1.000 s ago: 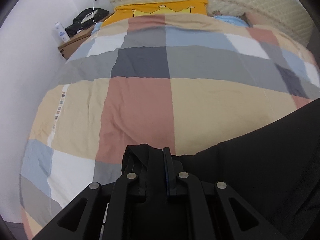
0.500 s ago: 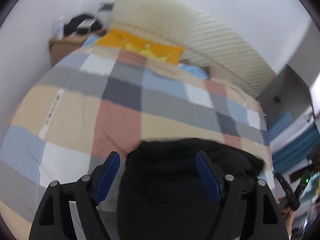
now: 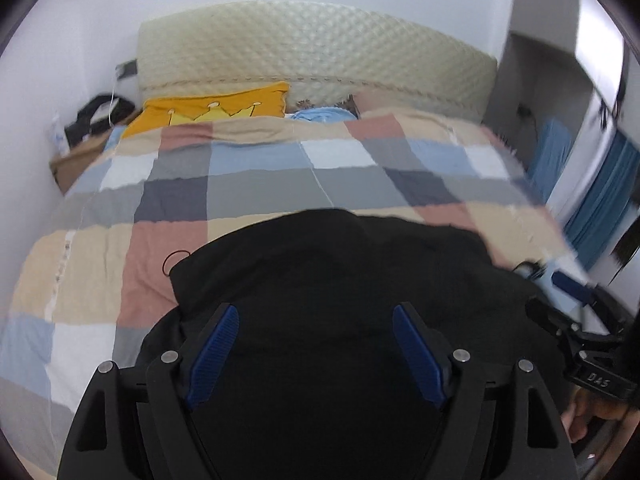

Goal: Fold large clothes
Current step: 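Lower the hem onto the collar and press the folded jacket with both grippers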

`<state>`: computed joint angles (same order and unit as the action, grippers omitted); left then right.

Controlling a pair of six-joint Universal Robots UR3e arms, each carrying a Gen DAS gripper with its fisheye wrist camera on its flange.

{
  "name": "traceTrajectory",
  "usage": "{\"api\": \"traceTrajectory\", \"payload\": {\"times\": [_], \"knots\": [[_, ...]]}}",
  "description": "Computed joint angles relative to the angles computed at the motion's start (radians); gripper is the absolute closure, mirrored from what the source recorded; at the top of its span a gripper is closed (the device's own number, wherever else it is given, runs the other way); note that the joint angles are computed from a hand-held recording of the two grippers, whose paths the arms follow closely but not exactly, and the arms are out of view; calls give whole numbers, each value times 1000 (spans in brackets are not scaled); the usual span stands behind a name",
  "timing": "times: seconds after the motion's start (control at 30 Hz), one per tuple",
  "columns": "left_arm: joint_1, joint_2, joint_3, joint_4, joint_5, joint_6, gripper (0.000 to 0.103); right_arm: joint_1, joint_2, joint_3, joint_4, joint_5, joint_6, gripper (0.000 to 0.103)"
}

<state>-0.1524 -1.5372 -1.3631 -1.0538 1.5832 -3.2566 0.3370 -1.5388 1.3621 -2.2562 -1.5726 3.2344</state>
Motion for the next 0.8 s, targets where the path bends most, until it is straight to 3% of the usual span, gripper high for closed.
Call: {"api": "traceTrajectory", "payload": {"times": [0.1,0.2,0.3,0.47,0.6,0.8], "knots": [[-84,-128,53,56,130,26,24,-23,42,51,-92,48,17,21],[-114,-223,107,102,178,29,24,-59,90,43,-123,102,39,20],[-139,-316,157,139,236,44,24,-79,137,3,-126,124,54,11],[-89,-350,130,156,145,13,23,-115,229,-54,-84,209,57,5],[-73,-345,73,195,117,14,22,-77,276,-66,-101,151,53,3],[-63,-318,-32,266,91,9,19,-73,252,38,-189,156,46,2]]}}
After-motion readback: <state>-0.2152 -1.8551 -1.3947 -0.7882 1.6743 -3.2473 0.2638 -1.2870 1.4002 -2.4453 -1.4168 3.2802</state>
